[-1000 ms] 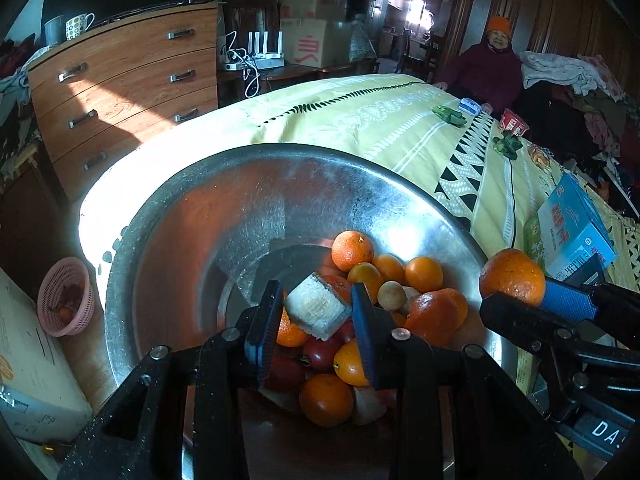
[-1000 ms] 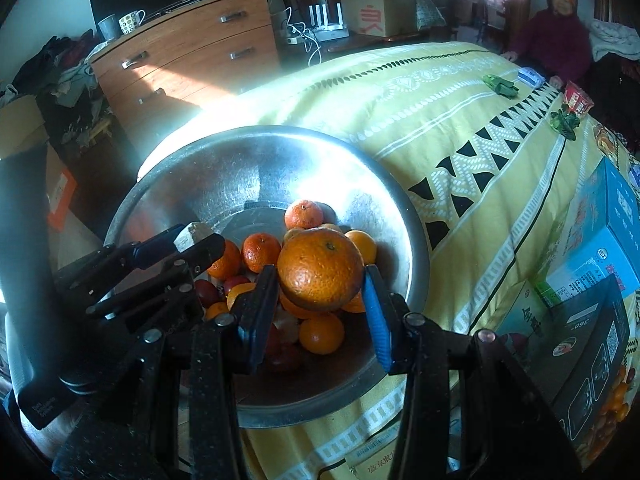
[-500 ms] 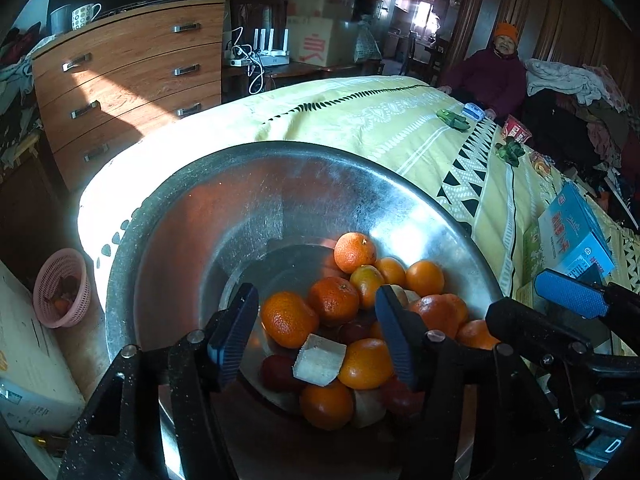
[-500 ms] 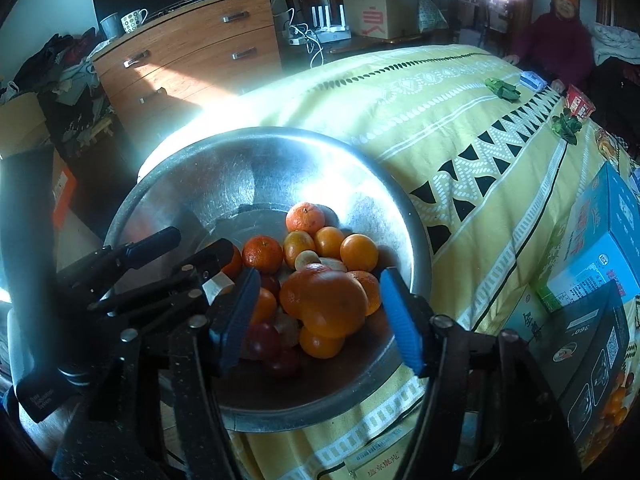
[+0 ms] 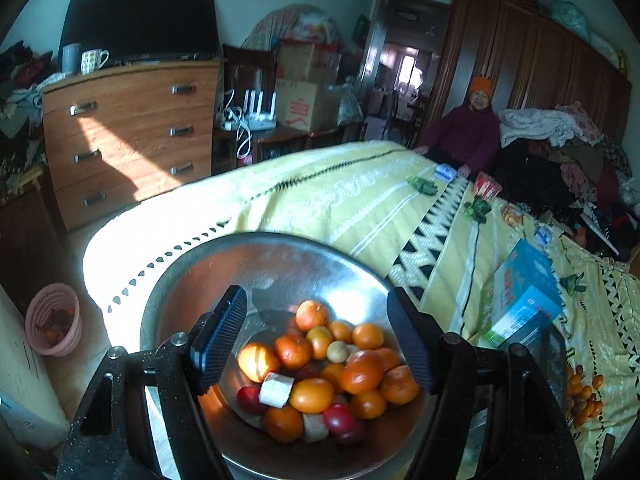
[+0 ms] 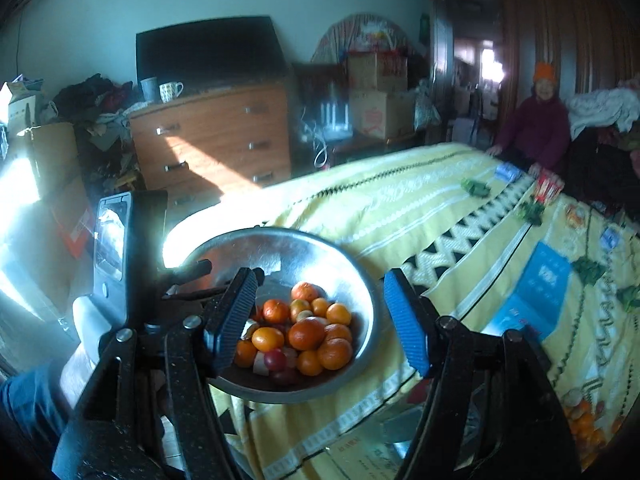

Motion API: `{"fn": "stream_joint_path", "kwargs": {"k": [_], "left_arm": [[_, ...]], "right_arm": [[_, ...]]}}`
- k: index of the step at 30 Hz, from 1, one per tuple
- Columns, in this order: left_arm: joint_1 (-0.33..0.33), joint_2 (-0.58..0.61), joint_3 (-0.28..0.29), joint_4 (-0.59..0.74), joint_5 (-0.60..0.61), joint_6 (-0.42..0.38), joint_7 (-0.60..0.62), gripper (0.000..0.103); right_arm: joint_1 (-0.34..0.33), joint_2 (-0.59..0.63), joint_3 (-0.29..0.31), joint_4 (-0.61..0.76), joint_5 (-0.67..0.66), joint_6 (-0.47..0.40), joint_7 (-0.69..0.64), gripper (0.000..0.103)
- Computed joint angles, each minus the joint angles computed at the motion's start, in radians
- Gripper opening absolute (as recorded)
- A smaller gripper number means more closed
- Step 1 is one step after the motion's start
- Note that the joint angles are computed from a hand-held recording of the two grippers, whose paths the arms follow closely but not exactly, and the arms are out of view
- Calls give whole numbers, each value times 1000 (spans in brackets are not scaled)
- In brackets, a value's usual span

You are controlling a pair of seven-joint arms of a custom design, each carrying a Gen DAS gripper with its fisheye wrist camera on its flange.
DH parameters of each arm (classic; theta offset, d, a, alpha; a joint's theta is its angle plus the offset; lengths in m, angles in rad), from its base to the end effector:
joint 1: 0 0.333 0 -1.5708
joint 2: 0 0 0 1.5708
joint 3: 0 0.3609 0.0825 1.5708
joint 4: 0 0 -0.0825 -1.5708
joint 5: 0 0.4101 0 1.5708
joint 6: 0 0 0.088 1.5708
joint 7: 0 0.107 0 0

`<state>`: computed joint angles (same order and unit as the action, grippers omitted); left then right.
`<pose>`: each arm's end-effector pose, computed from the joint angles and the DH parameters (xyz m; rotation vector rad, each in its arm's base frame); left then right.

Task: Organize fruits
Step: 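Return both tools from the bowl to the fruit pile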

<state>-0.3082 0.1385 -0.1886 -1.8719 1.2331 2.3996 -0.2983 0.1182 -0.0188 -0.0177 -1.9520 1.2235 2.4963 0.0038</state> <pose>0.5877 -0.3038 0.5194 -1.9848 1.0776 -0.8430 0.6160 0.0564 0.5800 -1.9650 0.7507 -0.4977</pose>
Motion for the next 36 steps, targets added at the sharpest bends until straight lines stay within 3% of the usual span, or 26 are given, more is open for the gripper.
{"fn": "stream_joint_path", "kwargs": {"k": [2, 3, 5, 12, 16, 20, 29, 36], "left_arm": [[-30, -13, -12, 23, 91, -40, -46, 92], [-42, -17, -18, 36, 131, -50, -63, 97], [-64, -17, -32, 66, 205, -58, -85, 98], [-177, 56, -63, 213, 336, -141, -62, 102], [-238, 119, -56, 301, 334, -111, 17, 102], [-297, 187, -44, 395, 273, -64, 151, 102], [-393, 309, 4, 556, 128, 18, 359, 102], [-399, 522, -5, 803, -104, 97, 616, 102]], "right_arm": [[-12, -58, -19, -50, 106, 46, -121, 92], [-15, -79, -30, -69, 149, 65, -174, 95], [-22, -121, -48, -110, 210, 122, -261, 103], [-60, -184, -109, -188, 372, 250, -424, 103], [-108, -206, -155, -224, 447, 214, -420, 103], [-154, -220, -175, -254, 378, 180, -279, 103], [-220, -243, -219, -292, 281, 118, -139, 103], [-261, -199, -233, -290, 225, 140, -84, 102]]}}
